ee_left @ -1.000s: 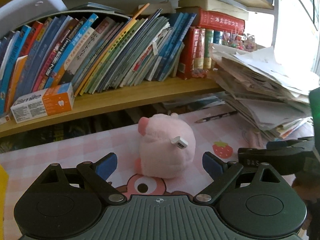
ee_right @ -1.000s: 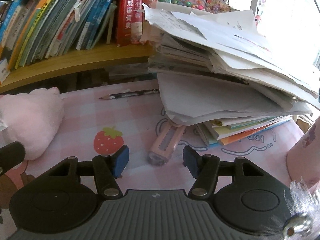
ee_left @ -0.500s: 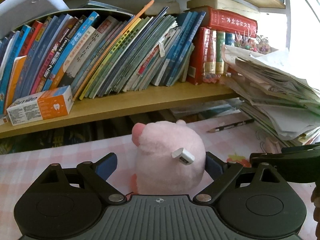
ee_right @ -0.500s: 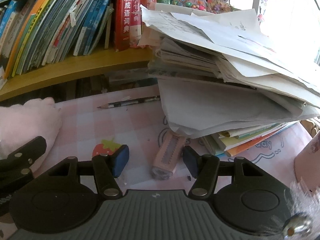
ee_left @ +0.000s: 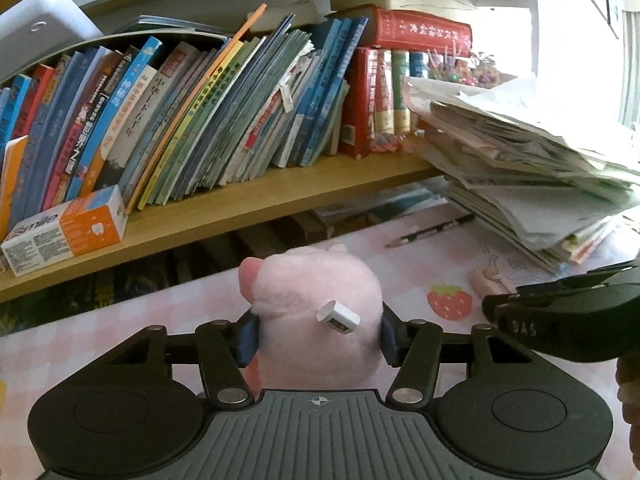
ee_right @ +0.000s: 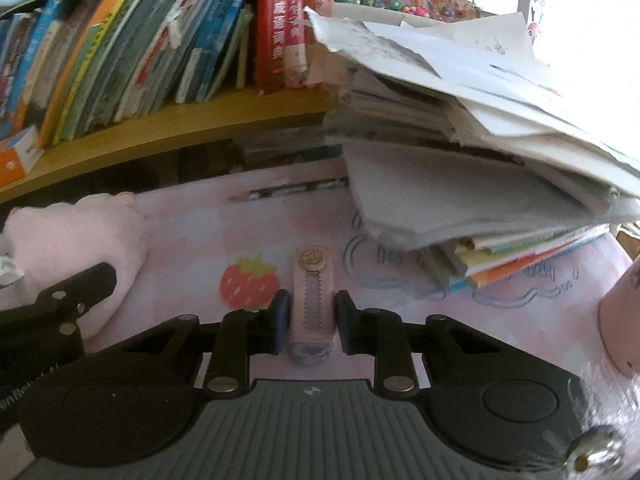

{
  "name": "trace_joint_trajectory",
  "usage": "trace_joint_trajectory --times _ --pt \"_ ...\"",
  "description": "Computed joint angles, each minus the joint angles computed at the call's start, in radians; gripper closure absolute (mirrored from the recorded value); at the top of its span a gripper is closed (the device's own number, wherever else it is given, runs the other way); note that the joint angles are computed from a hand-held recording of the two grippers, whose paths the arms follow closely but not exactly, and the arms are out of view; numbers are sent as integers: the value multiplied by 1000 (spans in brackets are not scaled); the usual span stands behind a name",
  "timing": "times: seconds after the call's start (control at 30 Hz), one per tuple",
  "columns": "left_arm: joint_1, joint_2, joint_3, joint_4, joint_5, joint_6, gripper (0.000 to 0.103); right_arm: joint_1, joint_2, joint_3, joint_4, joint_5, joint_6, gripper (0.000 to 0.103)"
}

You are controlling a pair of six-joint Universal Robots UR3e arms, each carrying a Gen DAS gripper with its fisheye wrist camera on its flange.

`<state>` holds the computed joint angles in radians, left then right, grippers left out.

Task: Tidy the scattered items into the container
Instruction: 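Grasp the pink plush pig with the left tool while the right tool grasps the pink hair clip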

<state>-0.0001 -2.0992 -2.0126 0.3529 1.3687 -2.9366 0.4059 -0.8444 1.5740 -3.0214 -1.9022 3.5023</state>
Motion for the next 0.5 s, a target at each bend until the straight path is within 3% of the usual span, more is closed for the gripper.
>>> trace_joint_trajectory --times 0.17,0.5 --pt "57 141 -141 -45 -63 61 48 26 -94 118 -5 49 9 80" --pt "207 502 -382 -259 -218 218 51 84 -265 301 29 88 63 80"
